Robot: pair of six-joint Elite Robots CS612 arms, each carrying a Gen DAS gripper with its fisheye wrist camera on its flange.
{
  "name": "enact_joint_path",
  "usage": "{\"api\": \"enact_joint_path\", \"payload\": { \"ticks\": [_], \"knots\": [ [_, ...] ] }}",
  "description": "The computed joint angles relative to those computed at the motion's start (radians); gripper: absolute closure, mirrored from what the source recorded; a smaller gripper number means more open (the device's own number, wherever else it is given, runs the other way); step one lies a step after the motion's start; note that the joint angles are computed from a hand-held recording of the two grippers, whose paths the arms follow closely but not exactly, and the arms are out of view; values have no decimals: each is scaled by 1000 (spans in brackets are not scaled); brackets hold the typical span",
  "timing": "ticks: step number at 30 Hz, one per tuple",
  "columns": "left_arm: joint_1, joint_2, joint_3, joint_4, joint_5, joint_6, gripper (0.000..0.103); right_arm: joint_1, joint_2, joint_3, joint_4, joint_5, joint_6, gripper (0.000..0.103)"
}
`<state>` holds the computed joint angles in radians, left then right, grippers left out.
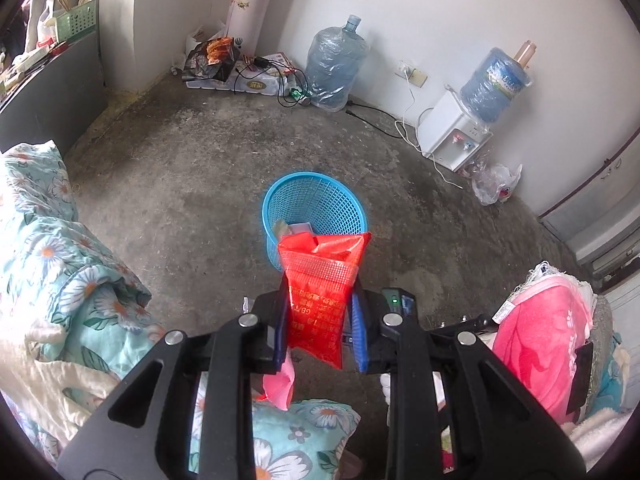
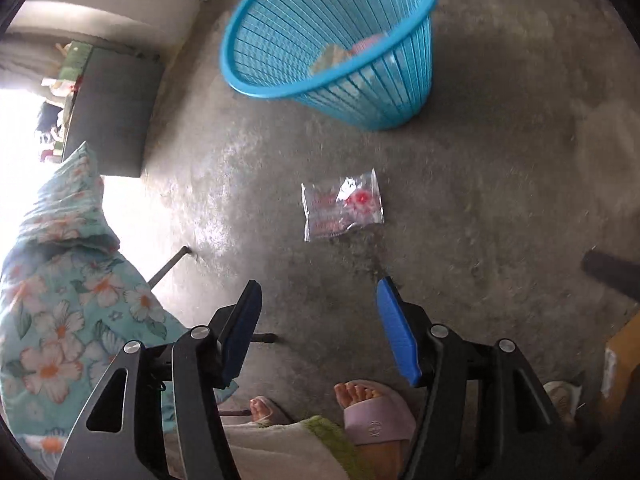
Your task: Collect trash
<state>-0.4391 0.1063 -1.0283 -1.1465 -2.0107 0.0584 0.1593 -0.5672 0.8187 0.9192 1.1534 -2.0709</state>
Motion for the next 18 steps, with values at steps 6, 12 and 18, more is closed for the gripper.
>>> {"api": "enact_joint_path", "payload": {
  "ticks": [6,12,18],
  "knots": [
    [24,-2,13,-27,-17,-30,80,-6,76,43,-281,-172,458,44],
    [44,-2,23,-33,-22,-44,80,29,171,-44,-432,-204,790,44],
    [57,3,25,-45,-35,-64,80,64,192,-21,-594,-129,1106,45]
  ]
}}
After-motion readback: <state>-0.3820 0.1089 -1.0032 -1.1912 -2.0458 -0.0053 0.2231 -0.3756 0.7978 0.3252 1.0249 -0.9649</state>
